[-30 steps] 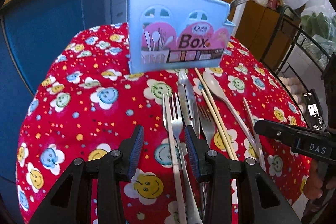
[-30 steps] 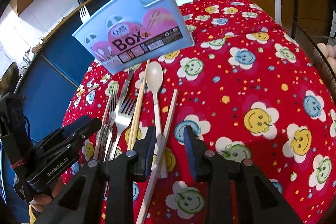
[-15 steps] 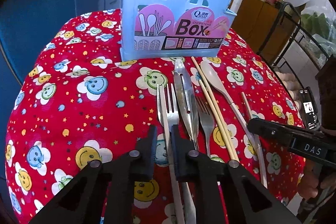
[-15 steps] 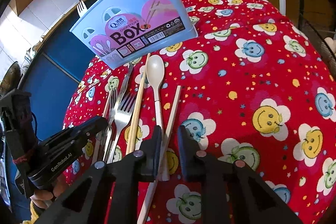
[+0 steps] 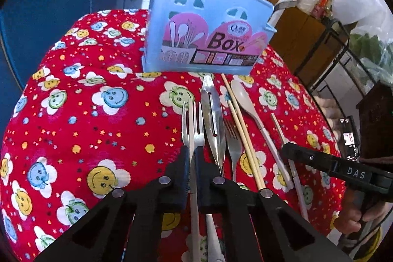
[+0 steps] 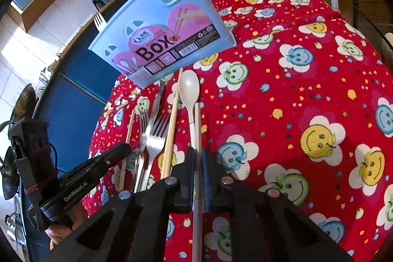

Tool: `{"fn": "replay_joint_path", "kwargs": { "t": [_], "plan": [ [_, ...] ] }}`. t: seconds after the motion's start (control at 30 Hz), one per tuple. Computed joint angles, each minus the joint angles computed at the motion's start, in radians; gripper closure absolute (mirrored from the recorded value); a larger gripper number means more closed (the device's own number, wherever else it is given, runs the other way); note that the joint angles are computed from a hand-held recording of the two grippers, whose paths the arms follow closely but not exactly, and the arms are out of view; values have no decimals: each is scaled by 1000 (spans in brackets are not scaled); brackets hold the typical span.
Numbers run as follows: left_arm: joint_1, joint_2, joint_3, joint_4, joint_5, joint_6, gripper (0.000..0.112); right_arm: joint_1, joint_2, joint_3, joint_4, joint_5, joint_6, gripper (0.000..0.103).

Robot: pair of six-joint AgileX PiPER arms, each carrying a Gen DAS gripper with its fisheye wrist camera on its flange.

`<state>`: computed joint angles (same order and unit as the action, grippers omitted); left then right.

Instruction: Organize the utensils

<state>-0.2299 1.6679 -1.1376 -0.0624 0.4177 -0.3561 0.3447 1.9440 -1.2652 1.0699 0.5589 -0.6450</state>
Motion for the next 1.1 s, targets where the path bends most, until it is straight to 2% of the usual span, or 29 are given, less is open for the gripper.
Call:
{"fn": "replay_joint_path", "kwargs": {
  "t": [0.17,0.37,0.6,0.77,1.1],
  "plan": [
    [-4,-38,23,9,-29,-14,108,-6,-44,42,91,-23,-102,96],
    [-14,-86,44,46,-72,-61,108,-2,-112,100,217,-88,-248,96],
    [-24,-156,84,206,-150,-226,108,12,-185,166,439,-161,-491,96],
    [-35,-199,91,392,-169,-408,108,25,-220,178,532,-205,-599,96],
    [-27,-217,31,489,-165,-483,108,26,-238,144,517,-241,-602,96]
  ]
}}
